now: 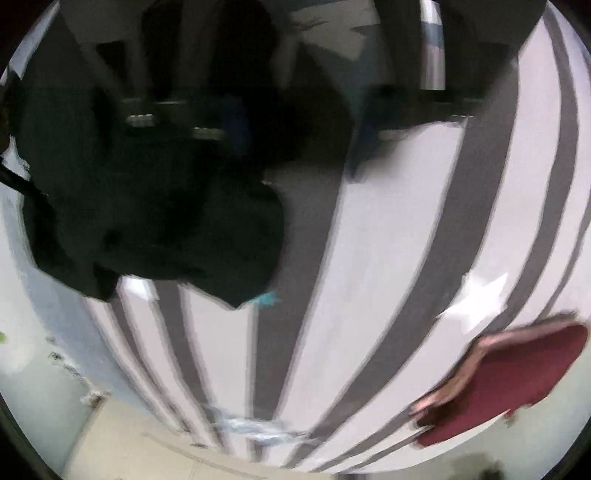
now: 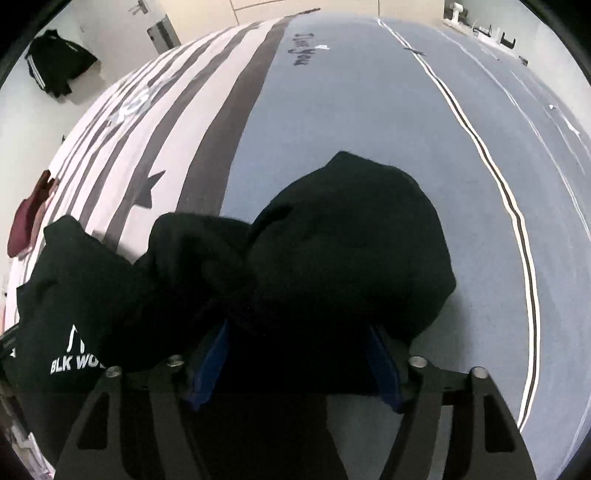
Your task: Fold clothes
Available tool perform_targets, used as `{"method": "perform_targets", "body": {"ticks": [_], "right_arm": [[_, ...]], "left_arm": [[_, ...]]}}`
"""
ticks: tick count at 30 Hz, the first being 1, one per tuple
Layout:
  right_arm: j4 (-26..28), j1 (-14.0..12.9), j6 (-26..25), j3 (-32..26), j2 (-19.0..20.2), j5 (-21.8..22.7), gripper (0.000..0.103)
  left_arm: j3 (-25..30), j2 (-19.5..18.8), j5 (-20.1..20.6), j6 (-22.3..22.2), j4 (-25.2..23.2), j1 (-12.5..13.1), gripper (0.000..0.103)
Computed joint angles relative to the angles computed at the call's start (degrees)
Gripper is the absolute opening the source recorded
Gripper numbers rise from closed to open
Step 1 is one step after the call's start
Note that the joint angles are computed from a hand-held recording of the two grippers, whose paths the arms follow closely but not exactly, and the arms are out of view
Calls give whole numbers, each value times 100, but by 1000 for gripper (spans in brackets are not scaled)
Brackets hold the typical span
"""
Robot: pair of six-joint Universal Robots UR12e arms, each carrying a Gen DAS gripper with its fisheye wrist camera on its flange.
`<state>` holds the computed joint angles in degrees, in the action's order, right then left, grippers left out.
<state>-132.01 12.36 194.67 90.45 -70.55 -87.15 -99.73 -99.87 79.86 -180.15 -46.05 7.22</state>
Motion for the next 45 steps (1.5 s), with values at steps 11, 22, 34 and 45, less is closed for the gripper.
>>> {"method": "perform_targets", "body": {"ticks": [11,22,34,45], "right_arm": [[-842,-346,370,-128,-294,-834,16],[-338,-845,754,-1568,537,-1603,30],[-650,-591,1025,289,-502,-1000,55],[-707,-375,1361,493,-247,-364,57]], "left_arm": [[1750,-857,-278,-180,1507,-278,6],[4341,-2442,334,-640,-251,-895,75],[1494,-965,750,-508,-227,-771,77],[1335,-1140,282,-192,104,-823,51]]}}
